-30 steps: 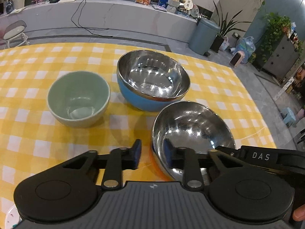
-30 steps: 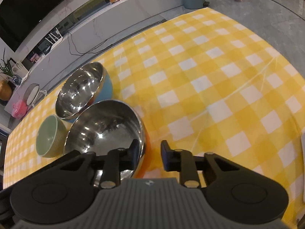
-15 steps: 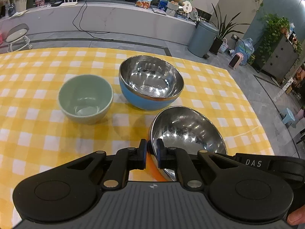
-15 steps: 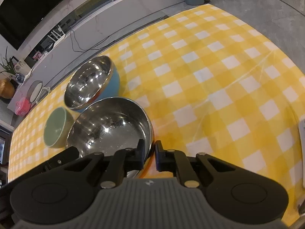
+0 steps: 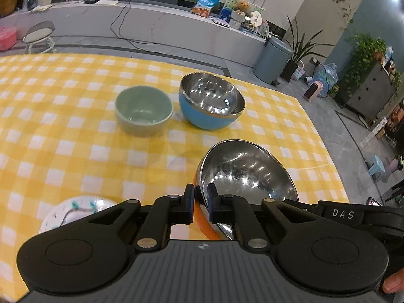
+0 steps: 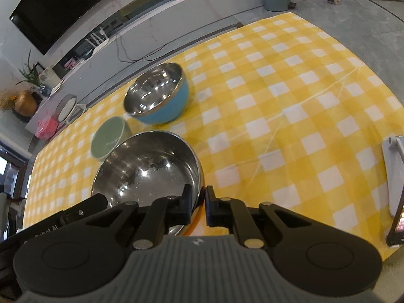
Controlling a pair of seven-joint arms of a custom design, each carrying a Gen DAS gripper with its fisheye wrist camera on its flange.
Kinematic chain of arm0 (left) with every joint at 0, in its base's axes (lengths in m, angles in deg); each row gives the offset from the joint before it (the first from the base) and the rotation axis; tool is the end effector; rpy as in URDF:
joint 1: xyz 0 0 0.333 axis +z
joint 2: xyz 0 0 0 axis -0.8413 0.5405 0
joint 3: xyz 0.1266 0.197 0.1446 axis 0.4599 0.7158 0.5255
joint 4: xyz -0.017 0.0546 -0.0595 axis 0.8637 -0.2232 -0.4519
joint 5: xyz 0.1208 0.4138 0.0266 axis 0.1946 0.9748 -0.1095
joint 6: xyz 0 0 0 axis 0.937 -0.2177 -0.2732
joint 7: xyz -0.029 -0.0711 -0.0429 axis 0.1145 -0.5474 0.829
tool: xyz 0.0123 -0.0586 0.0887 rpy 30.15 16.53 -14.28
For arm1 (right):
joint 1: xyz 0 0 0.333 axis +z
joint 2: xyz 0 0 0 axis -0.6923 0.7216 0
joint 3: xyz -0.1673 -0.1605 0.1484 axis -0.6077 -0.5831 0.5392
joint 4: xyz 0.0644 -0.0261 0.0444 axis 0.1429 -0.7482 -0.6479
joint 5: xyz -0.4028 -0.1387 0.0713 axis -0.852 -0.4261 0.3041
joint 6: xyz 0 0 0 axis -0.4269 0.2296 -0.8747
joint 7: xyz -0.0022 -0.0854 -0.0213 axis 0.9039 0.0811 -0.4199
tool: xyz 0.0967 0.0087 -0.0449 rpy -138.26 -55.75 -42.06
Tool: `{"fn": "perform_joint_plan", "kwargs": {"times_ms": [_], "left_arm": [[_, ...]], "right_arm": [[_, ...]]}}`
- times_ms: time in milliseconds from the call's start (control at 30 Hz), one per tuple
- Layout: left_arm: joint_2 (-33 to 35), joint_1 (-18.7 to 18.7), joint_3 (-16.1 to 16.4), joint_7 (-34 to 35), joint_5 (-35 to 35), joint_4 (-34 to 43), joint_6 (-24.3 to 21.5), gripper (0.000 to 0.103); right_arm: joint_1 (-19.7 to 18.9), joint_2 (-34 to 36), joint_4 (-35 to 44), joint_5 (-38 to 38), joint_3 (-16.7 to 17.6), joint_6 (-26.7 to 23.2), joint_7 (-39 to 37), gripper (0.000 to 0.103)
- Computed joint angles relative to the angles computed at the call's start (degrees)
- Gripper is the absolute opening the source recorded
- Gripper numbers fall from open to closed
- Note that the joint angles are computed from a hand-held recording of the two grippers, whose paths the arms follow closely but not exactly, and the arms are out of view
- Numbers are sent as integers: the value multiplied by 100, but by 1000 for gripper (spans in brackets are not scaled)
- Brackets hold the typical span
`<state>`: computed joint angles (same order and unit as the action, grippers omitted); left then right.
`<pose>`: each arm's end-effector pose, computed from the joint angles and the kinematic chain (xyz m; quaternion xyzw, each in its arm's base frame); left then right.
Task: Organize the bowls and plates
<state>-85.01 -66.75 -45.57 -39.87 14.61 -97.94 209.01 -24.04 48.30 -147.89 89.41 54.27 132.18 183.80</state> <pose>0.4664 -0.2044 0.4878 -0.7400 0.5709 -0.3222 0.1508 0.5401 0.2277 0.4606 -0.6509 0.6860 -0.0394 0.3228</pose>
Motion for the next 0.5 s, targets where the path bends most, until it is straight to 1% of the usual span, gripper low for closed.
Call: {"fn": "perform_joint_plan", "kwargs": {"times_ms": [267, 500], "left_arm": [[-376, -246, 147, -67, -434, -533, 68, 11], [-432, -376, 153, 30, -620, -728, 169, 12]], "right_arm": [[74, -360, -401, -136, 35, -97, -117, 8], [48, -384, -505, -286, 10, -344, -103, 7]]}}
